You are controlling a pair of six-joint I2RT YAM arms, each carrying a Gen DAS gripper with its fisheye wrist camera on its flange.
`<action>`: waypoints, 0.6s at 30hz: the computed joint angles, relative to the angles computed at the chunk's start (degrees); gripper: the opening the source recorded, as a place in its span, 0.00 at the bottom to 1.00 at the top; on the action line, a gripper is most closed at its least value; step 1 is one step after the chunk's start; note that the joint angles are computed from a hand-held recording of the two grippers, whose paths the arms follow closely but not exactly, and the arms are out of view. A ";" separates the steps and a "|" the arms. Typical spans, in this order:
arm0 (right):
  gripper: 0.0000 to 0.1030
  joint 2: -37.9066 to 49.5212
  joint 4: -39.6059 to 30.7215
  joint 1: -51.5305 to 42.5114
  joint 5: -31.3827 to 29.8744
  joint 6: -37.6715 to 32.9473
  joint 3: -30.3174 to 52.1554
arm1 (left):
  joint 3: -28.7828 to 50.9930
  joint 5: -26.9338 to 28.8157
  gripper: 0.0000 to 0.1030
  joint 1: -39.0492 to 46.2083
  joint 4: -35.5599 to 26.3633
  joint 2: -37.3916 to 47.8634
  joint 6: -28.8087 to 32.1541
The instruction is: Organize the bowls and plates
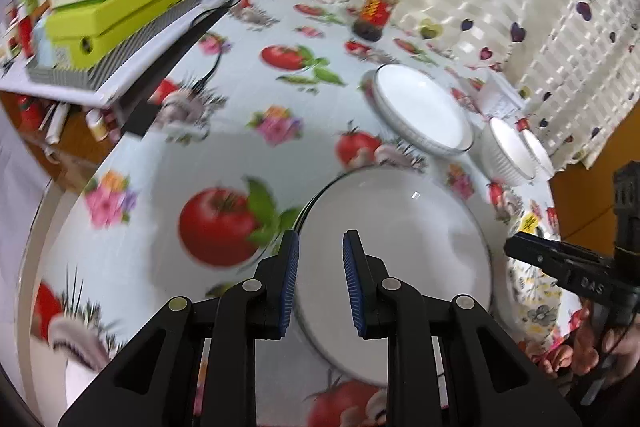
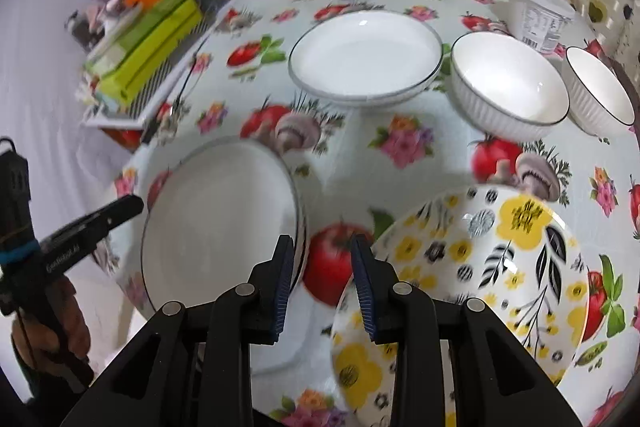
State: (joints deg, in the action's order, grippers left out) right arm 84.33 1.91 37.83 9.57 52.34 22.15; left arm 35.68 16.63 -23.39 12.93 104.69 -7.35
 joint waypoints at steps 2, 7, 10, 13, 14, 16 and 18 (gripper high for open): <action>0.28 -0.95 2.29 -5.13 -3.40 -2.22 -1.11 | 2.95 1.19 0.23 -0.26 -1.78 0.58 -0.10; 0.28 0.56 5.01 -14.83 -9.16 -5.95 -0.17 | 15.08 5.37 0.23 -0.39 -8.02 5.90 -0.65; 0.28 3.86 5.95 -20.11 -12.15 -7.34 2.03 | 23.49 7.39 0.23 -0.77 -12.06 11.13 -1.08; 0.28 7.96 6.42 -24.26 -13.93 -8.75 4.69 | 34.03 8.70 0.23 -1.59 -18.56 17.53 0.07; 0.28 9.34 6.83 -25.45 -14.85 -8.78 5.49 | 35.90 8.63 0.23 -1.78 -19.32 18.77 -0.28; 0.28 12.54 7.54 -28.17 -16.73 -8.89 7.20 | 42.04 9.60 0.23 -2.24 -22.74 22.82 0.08; 0.28 15.09 8.45 -29.72 -17.75 -8.37 8.35 | 48.13 10.17 0.23 -2.71 -25.85 26.94 0.30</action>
